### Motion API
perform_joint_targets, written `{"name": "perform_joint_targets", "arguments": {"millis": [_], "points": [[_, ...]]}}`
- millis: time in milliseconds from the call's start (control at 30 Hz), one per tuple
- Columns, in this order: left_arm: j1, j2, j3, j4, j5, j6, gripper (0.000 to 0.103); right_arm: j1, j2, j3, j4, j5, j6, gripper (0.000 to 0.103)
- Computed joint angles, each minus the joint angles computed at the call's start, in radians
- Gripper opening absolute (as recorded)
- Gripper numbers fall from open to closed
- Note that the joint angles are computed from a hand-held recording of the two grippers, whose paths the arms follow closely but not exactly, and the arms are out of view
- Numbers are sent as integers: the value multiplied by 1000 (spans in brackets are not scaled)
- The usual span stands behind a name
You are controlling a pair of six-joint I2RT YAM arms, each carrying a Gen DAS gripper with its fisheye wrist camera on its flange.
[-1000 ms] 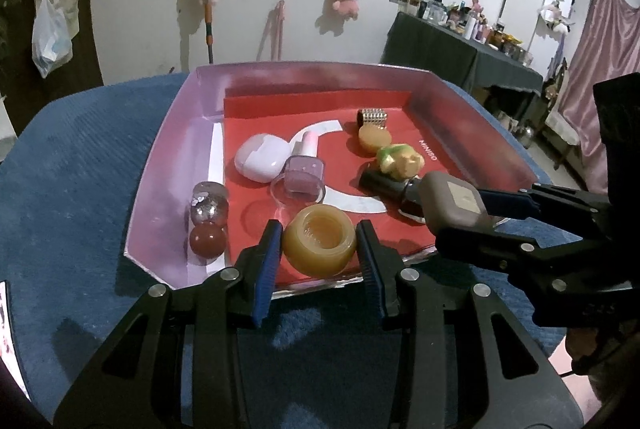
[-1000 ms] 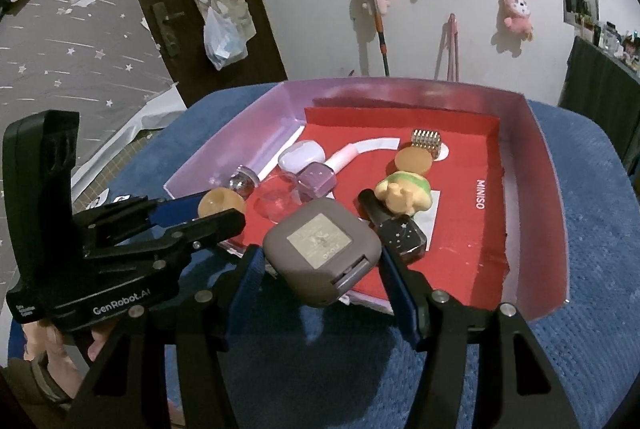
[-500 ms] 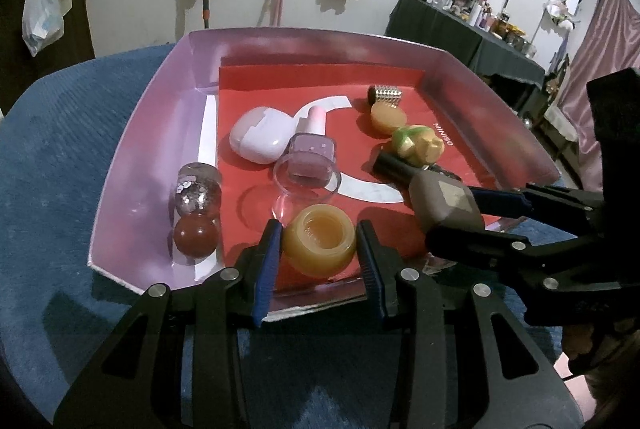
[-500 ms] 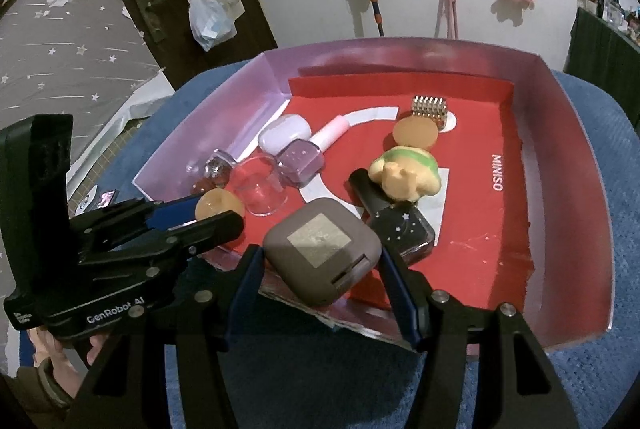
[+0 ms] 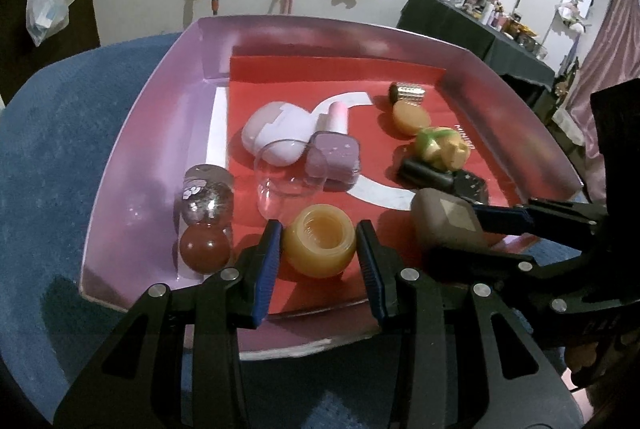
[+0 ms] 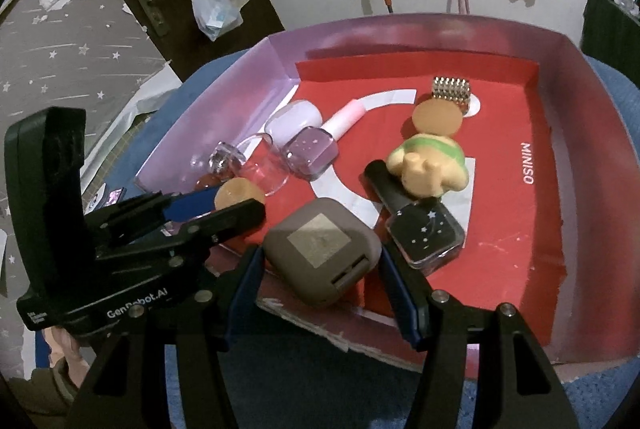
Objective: Organize rigid objects
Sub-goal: 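Lower both held objects onto the box floor and open both tools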
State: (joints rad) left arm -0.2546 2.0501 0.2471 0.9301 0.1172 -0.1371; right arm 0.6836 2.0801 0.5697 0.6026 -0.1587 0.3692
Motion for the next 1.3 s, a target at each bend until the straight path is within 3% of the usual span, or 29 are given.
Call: {"name": "perform_joint_targets", "arguments": {"millis": [133,600,1300], "points": [[4,32,26,-3,-4,1,36,1,2,7,-18,51,-1,62],[-80,61,75,-25,-171,-22,36,-14,20,15,-29,221,-35,62],[-85,71,95,-37,-182,-24,36,32,38,51,-71,299,-35,63]]}}
